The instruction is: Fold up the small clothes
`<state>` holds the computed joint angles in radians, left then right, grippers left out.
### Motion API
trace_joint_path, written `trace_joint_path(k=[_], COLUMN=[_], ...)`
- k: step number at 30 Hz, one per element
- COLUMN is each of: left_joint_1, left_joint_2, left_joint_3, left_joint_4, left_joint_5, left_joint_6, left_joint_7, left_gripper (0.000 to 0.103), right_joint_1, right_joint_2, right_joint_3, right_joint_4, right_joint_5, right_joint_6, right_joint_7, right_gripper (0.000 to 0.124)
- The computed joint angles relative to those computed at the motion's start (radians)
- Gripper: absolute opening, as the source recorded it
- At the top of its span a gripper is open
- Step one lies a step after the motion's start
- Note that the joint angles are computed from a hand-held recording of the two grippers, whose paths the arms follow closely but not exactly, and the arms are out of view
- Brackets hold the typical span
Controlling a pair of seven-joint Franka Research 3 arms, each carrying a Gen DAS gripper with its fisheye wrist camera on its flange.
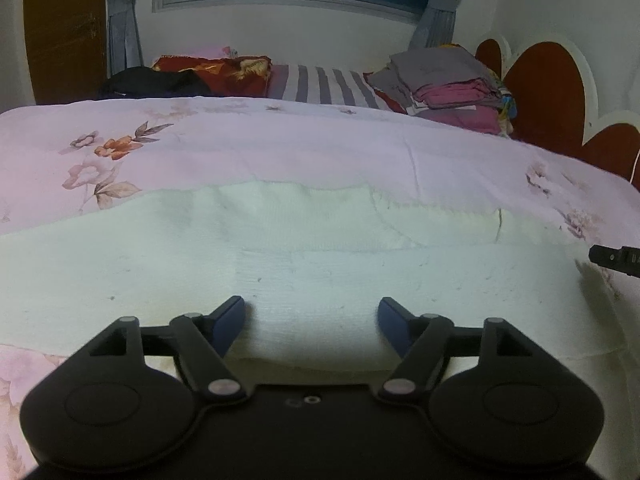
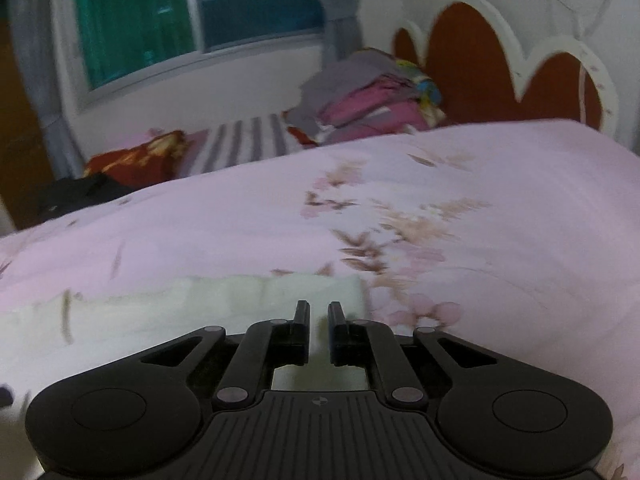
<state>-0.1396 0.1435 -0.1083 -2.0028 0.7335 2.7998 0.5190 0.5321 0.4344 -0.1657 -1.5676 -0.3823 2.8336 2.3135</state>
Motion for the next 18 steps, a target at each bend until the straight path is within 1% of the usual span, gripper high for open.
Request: trace_joint_path(k=[2, 4, 5, 7, 9, 10, 12, 14, 16, 17, 18], left_joint_1=[0.003, 0.007, 0.009, 0.014, 0.022, 0.023, 0.033, 0.043, 0.06, 0.07, 0.081], left_joint_2=[0.006, 0.012, 0.007, -0.01, -0.037, -0.051, -0.085, -0.121, -0.169, -0.196, -0.225], left_joint_3=[-0.003, -0.01, -0.01, -0.016, -0.019, -0.018, -0.02, -0.019, -0.017, -0.015, -0.014], left_joint_4=[0.0, 0.002, -0.006, -0.014, -0.036, -0.046, -0.075, -0.106, -0.157, -0.186, -0.214], left_joint_5=[-0.017, -0.06, -0.071, -0.111, -0.147, -0.153, -0.18, -0.181, -0.206, -0.21, -0.214], left_joint_6=[-0.011, -0.035, -0.033, -0.045, -0.04, -0.041, -0.041, -0.046, -0.027, -0.017, -0.014], left_joint_7=[0.02, 0.057, 0.063, 0.088, 0.104, 0.102, 0.11, 0.095, 0.096, 0.085, 0.075], left_gripper=[0.076, 0.076, 0.076, 0.076, 0.077, 0.078, 0.079, 0.08, 0.08, 0.08, 0.08], right_joint_1=[-0.019, -0.038, -0.04, -0.033, -0.002, 0.001, -0.005, -0.005, 0.002, 0.007, 0.018], right_joint_2=[-0.007, -0.006, -0.003, 0.007, 0.005, 0.005, -0.002, -0.012, -0.017, -0.021, -0.023], right_joint_3=[0.048, 0.094, 0.106, 0.114, 0.081, 0.079, 0.09, 0.098, 0.105, 0.106, 0.102], right_joint_4=[-0.006, -0.009, -0.007, 0.0, -0.017, -0.013, -0.013, -0.018, -0.019, -0.022, -0.026], right_joint_5=[0.034, 0.091, 0.11, 0.132, 0.103, 0.107, 0.13, 0.143, 0.144, 0.141, 0.131], right_joint_6=[-0.009, -0.019, -0.03, -0.067, -0.054, -0.065, -0.07, -0.067, -0.066, -0.059, -0.049], right_joint_7=[-0.07, -0.132, -0.156, -0.196, -0.173, -0.171, -0.174, -0.177, -0.188, -0.19, -0.183], right_gripper=[0.007, 0.007, 0.007, 0.007, 0.007, 0.007, 0.008, 0.009, 0.027, 0.046, 0.048])
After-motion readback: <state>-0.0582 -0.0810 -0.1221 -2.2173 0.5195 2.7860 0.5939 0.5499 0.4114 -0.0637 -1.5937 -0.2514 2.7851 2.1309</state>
